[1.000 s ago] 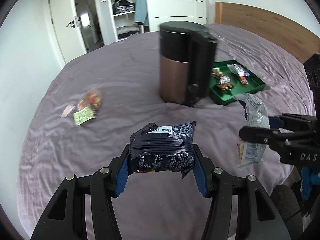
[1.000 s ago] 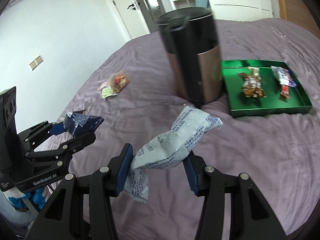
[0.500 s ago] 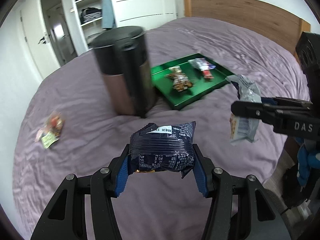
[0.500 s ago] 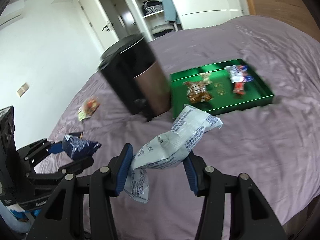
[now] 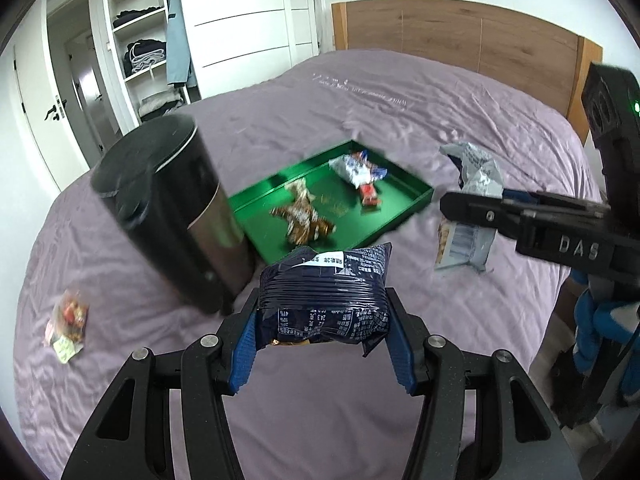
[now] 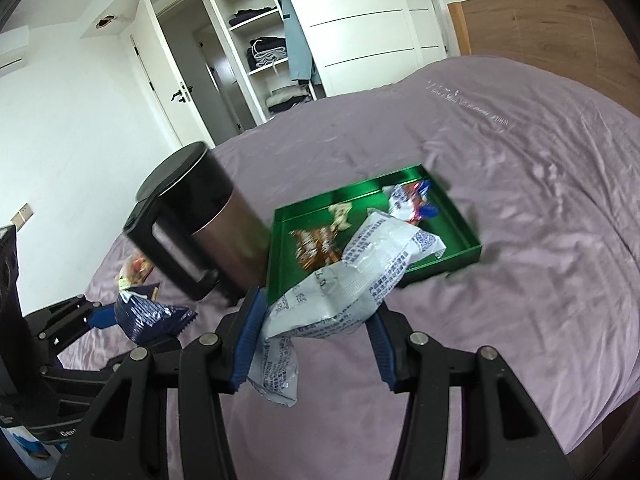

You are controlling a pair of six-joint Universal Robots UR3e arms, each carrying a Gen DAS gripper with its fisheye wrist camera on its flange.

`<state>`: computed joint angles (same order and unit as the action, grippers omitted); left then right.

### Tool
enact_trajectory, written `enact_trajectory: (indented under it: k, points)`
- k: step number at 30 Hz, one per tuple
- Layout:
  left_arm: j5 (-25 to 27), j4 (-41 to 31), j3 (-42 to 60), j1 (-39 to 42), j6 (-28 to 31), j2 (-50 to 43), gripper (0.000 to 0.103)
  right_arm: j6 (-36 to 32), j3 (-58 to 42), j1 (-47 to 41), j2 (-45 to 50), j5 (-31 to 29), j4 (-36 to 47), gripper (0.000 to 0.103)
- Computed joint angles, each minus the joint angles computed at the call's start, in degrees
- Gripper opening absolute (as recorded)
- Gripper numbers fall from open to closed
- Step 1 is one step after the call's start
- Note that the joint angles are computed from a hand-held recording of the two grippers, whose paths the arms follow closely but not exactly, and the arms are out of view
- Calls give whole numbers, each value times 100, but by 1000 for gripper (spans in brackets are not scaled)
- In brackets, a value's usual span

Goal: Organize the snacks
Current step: 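Carry both snacks to the green tray and lower them inside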

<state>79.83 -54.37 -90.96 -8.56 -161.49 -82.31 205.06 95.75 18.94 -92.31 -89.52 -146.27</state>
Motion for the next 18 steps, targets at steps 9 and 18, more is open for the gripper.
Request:
enact_trajectory:
  k: [9, 18]
  points:
    - [147, 232, 1008, -356, -196, -1128, 51, -339, -407, -528, 363, 160, 79, 40]
    - [241, 460, 1734, -544, -457, -2110, 51, -620, -809, -931, 932, 224, 47, 40]
